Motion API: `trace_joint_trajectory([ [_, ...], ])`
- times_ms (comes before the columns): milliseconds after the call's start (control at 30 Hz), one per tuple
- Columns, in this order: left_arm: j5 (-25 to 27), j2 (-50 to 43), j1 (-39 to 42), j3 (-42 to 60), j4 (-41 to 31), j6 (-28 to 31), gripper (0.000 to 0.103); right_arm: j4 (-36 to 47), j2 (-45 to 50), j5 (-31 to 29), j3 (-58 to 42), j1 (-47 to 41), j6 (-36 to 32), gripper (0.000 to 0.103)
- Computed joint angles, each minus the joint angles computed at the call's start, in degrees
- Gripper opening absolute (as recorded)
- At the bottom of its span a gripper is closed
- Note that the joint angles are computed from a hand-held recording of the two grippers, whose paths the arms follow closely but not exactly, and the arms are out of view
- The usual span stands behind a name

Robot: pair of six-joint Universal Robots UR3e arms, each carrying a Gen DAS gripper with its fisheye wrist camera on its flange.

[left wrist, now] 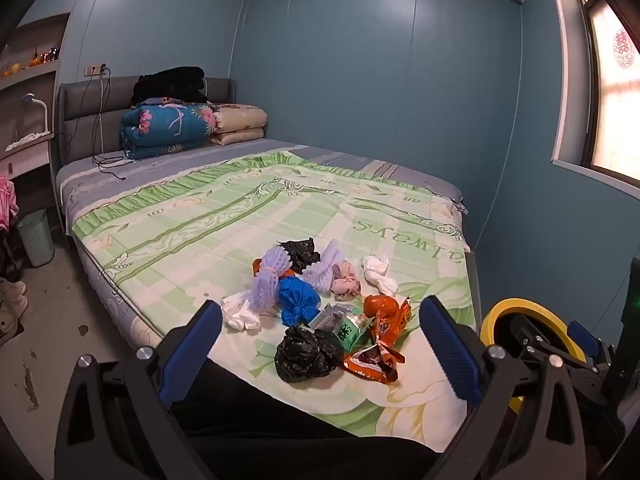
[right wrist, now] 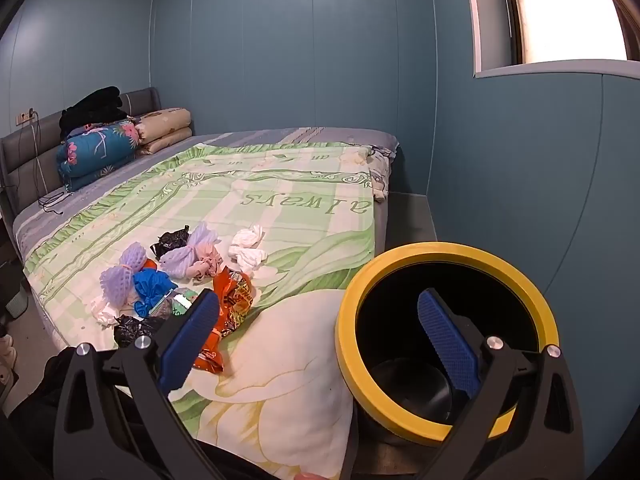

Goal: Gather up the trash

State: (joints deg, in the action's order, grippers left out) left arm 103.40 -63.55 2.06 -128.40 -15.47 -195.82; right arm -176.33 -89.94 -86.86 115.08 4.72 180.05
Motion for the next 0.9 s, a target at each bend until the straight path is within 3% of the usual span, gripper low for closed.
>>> trace_joint_trajectory([
  [900,0.47,-0.76,-0.48,0.31,-0.27,-0.36,0.095,-1.0,-0.31,0.41,1.09,-0.08,0.32,0.095],
])
